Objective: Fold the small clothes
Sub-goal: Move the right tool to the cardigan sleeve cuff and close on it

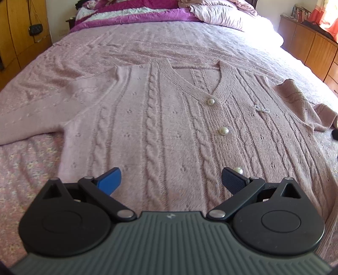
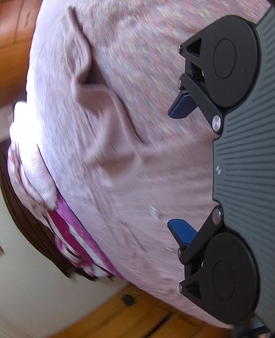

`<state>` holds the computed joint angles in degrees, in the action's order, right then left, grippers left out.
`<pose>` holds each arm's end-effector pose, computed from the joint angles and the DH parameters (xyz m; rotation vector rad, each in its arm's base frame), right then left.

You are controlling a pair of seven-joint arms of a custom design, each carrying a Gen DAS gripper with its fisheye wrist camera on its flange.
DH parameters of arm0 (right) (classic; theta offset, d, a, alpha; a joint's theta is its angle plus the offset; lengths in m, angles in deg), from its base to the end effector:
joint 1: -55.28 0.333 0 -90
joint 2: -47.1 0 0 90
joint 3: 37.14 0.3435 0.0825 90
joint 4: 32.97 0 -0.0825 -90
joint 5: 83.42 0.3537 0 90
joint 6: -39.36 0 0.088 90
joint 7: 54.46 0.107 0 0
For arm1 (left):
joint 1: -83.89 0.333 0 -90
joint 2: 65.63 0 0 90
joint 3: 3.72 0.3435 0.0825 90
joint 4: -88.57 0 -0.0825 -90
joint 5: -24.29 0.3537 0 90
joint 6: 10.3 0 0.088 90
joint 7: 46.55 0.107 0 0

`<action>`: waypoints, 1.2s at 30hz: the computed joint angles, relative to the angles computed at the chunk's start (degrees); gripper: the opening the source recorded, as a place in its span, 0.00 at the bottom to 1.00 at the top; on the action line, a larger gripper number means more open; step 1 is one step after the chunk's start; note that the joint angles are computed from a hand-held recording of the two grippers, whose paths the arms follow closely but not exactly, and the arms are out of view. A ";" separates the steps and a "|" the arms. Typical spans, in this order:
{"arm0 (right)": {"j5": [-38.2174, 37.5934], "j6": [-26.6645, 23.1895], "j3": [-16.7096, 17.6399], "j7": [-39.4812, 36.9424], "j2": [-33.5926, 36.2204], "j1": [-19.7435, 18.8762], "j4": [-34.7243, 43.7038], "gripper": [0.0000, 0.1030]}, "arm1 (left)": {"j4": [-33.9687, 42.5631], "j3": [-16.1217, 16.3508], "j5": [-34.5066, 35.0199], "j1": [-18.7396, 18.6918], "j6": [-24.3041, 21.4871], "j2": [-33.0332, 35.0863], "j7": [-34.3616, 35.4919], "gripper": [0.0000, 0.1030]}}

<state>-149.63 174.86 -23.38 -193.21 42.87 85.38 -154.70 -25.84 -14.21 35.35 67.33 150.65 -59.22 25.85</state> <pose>0.3873 0.3608 0.5225 -0.8744 2.0690 -0.6149 0.5339 -0.2777 0.5302 -1.5561 2.1456 -0.8384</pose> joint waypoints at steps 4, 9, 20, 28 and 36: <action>-0.06 -0.42 -1.69 3.02 -4.29 -2.99 -4.92 1.00 | 2.53 0.86 3.37 -1.36 -2.27 2.00 -3.75 1.00; -2.79 1.66 -2.95 6.86 -8.79 -8.19 -10.78 1.00 | 4.87 1.13 4.86 -2.46 -4.85 3.79 -5.04 1.00; -15.82 8.62 -5.35 25.08 -10.22 -18.14 -16.63 1.00 | 6.72 2.33 11.49 -4.52 -7.97 5.49 -9.93 1.00; -20.04 4.54 -7.35 21.96 -4.77 -17.89 -13.65 1.00 | 6.34 2.53 13.79 -4.78 -7.31 5.63 -11.70 1.00; -17.47 1.63 -8.34 20.84 -3.54 -17.59 -12.26 0.74 | 5.93 2.62 15.61 -4.97 -6.84 5.53 -13.06 1.00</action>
